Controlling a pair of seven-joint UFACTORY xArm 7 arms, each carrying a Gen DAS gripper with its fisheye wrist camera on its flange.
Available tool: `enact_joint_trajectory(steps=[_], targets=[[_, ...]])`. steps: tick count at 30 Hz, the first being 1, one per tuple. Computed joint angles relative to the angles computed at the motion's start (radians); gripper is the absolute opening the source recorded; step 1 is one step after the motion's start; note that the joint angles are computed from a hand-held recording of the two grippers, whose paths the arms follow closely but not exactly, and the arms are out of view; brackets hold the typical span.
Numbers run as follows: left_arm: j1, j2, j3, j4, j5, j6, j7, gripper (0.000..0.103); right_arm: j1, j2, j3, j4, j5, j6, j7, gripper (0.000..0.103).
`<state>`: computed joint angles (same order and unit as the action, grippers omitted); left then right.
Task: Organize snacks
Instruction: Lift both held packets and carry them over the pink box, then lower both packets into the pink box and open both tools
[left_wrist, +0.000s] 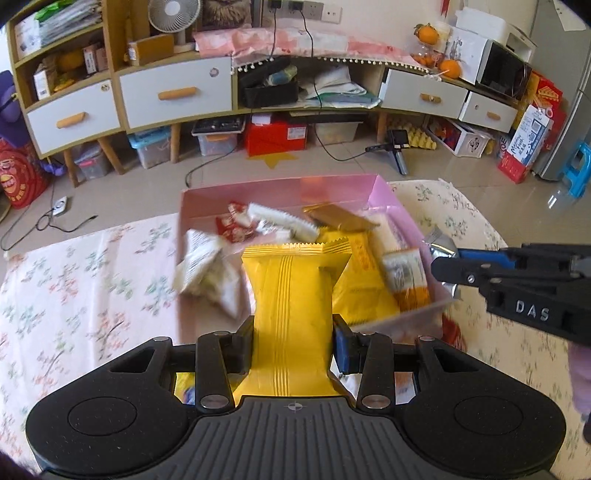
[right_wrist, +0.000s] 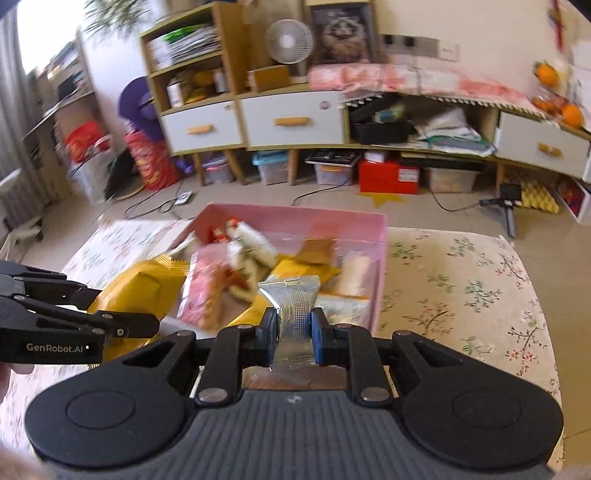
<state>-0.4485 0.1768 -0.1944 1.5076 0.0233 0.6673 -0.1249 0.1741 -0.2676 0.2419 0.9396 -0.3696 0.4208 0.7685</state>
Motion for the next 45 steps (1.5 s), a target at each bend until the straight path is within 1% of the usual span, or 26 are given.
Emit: enact_joint_trajectory(steps=[2,6,11,16,21,24,27,28,30,33,35,36,38,40,42,45], targets=[[-0.011,0.052,0.0,0.062,0.011,0.025,-0.01,0.038,-0.009,0.018,-0.006,0.008,-0.003,-0.012,0.011,0.017],[-0.039,0.148,0.013,0.176,0.04,0.082,-0.036,0.038,-0.008,0.05,-0.031,0.01,0.028,-0.066,-0.001,0.017],[-0.076,0.236,0.036,0.289,0.085,0.121,-0.059,0.038,-0.014,0.082,-0.04,0.018,0.028,-0.093,0.011,0.017],[-0.101,0.297,0.053,0.363,0.117,0.116,-0.056,0.038,-0.013,0.113,-0.053,0.023,0.029,-0.105,0.022,0.017],[-0.117,0.343,0.073,0.403,0.141,0.068,-0.068,0.038,-0.017,0.115,-0.055,0.017,0.009,-0.122,0.058,0.018],[-0.132,0.389,0.085,0.465,0.159,0.063,-0.06,0.038,-0.022,0.121,-0.056,0.028,-0.007,-0.114,0.074,0.018],[-0.149,0.452,0.098,0.568,0.167,0.099,-0.054,0.038,-0.021,0.132,-0.06,0.042,-0.015,-0.108,0.079,0.018],[-0.15,0.472,0.096,0.602,0.162,0.115,-0.042,0.038,-0.02,0.132,-0.063,0.044,-0.016,-0.109,0.08,0.018],[-0.147,0.519,0.085,0.687,0.139,0.175,0.003,0.039,-0.022,0.135,-0.065,0.044,-0.025,-0.116,0.092,0.02],[-0.149,0.547,0.086,0.737,0.117,0.203,0.058,0.042,-0.019,0.137,-0.071,0.045,-0.019,-0.126,0.084,0.024],[-0.151,0.545,0.092,0.735,0.107,0.199,0.068,0.044,-0.02,0.139,-0.072,0.047,-0.024,-0.132,0.084,0.029],[-0.152,0.54,0.095,0.729,0.103,0.194,0.065,0.048,-0.022,0.139,-0.07,0.047,-0.031,-0.132,0.092,0.029],[-0.152,0.521,0.102,0.699,0.1,0.175,0.05,0.051,-0.025,0.136,-0.071,0.046,-0.034,-0.132,0.101,0.036],[-0.149,0.497,0.103,0.663,0.097,0.156,0.036,0.054,-0.027,0.127,-0.07,0.043,-0.036,-0.129,0.112,0.038],[-0.145,0.47,0.099,0.628,0.096,0.145,0.03,0.059,-0.028,0.114,-0.069,0.036,-0.032,-0.126,0.115,0.04],[-0.14,0.414,0.094,0.554,0.102,0.117,0.02,0.064,-0.03,0.086,-0.059,0.023,-0.033,-0.11,0.116,0.044]])
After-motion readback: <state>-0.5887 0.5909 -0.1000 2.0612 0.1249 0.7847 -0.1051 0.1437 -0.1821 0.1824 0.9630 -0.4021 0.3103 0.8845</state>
